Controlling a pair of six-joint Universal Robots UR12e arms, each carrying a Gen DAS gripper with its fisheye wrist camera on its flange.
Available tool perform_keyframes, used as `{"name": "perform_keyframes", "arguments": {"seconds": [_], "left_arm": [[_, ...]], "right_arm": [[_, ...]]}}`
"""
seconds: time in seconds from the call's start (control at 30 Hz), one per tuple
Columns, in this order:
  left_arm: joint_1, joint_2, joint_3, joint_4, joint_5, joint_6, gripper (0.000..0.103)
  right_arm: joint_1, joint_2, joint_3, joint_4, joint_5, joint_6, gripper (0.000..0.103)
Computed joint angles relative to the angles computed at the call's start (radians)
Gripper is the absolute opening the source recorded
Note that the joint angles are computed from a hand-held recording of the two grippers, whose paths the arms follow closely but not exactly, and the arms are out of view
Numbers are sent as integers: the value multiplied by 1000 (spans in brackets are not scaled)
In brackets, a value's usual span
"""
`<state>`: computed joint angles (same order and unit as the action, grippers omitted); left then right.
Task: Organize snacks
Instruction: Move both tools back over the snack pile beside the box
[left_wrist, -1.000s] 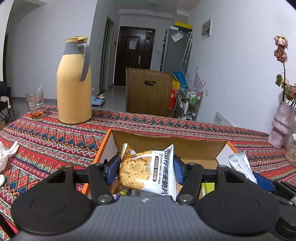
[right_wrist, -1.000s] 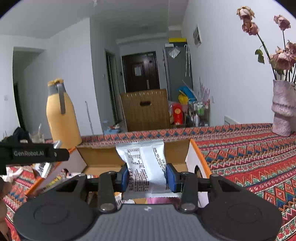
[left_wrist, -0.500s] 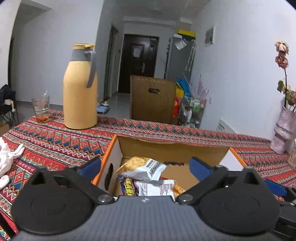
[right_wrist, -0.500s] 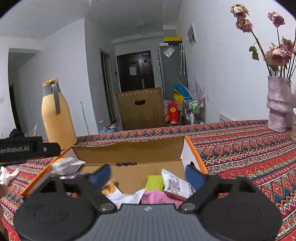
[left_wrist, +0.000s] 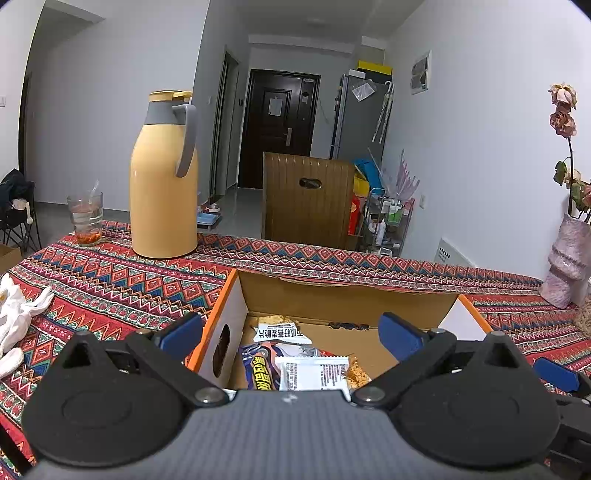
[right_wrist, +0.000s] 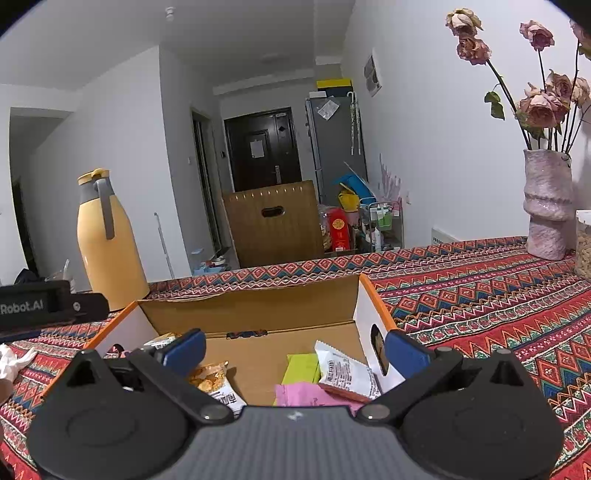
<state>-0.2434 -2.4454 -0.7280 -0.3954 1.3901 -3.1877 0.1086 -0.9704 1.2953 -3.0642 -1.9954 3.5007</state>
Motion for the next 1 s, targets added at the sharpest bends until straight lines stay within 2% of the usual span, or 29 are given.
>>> {"name": "perform_keyframes", "arguments": {"seconds": [0.3, 0.63, 1.0], "left_arm": [[0, 16, -18, 6, 5, -14, 103], [15, 82, -120, 45, -4, 12, 103], [48, 163, -266, 51, -24, 61, 103]], "right_arm": [[3, -4, 5, -31, -16, -8, 103], [12, -27, 24, -62, -3, -41, 103], [40, -81, 99, -82, 26, -122, 103]]}}
